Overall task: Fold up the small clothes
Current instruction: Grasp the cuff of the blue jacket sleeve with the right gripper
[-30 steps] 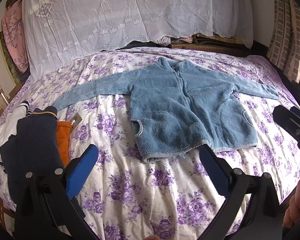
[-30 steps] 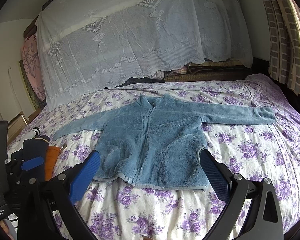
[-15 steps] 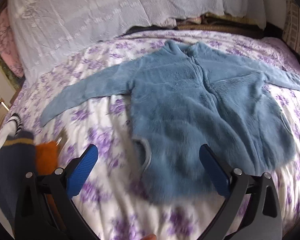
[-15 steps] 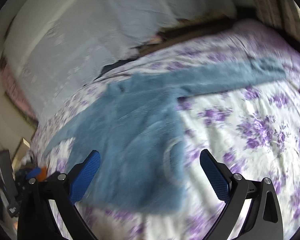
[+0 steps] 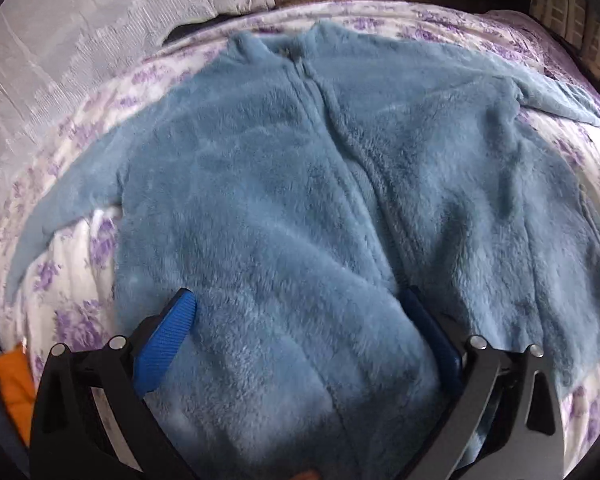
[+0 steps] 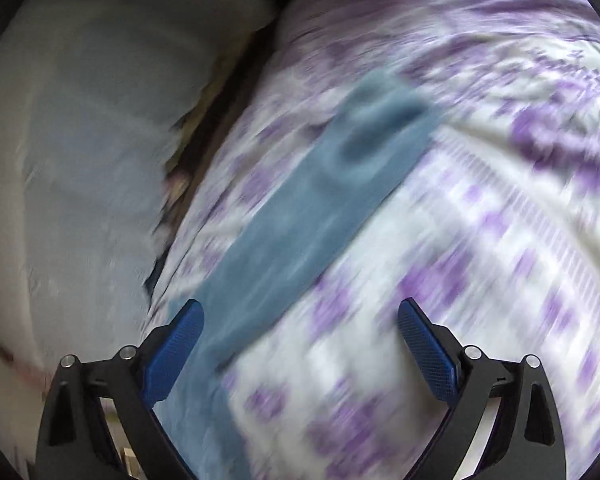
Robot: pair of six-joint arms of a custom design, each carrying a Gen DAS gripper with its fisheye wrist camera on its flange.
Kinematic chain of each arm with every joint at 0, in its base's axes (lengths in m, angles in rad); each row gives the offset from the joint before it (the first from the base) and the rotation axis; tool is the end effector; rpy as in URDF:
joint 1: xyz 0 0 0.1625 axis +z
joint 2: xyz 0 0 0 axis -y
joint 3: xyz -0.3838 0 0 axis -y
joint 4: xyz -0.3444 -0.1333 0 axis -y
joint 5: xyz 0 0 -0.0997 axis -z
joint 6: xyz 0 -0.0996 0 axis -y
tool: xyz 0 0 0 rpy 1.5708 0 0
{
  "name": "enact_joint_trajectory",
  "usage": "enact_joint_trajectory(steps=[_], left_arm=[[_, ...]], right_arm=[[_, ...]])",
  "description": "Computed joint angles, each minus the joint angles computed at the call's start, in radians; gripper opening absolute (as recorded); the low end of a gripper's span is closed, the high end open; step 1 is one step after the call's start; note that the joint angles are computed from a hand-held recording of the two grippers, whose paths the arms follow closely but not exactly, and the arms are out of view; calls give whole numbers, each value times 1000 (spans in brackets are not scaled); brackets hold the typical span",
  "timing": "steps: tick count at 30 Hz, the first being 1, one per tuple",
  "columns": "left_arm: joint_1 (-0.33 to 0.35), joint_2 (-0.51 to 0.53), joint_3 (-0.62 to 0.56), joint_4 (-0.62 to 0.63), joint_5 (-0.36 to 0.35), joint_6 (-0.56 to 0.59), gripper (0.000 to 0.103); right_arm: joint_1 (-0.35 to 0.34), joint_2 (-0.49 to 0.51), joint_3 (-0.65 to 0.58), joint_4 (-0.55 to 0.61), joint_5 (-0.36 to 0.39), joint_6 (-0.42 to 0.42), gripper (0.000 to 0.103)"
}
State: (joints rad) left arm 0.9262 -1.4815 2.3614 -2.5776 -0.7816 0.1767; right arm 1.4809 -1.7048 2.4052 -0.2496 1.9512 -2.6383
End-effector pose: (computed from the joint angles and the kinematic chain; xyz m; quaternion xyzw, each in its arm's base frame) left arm -0.0541 -0.4115 0.2224 0.3454 0.8544 -0.1459 0.3596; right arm 0.0733 -0.2595 0.1909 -0.3392 -0.7663 0.5434 0.0497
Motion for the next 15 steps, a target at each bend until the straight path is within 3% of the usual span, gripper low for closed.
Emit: enact_joint_trajectory(steps=[2, 4, 6, 8, 10, 13, 15], left_arm=[[15, -24, -64, 127, -66, -63, 99], [14, -25, -137, 190, -149, -89, 99], [-26, 8, -166, 175, -119, -86, 99], [-85, 83, -179, 102, -35, -64, 99], [-130, 188, -210, 33, 26, -42, 99], [-145, 313, -290, 1, 53, -60, 99], [-143, 401, -358, 2, 31, -85, 99]], right_arm=[[-134, -78, 26, 12, -132, -14, 85], [-185, -102, 13, 12, -166, -18, 82], [-185, -81, -26, 13, -135, -22, 81], [-162, -17, -59, -28, -79, 8, 75], [-184, 4, -61, -80, -84, 18, 69], [-211, 13, -30, -197, -101, -59, 54], [-241, -6, -12, -203, -120, -97, 26]])
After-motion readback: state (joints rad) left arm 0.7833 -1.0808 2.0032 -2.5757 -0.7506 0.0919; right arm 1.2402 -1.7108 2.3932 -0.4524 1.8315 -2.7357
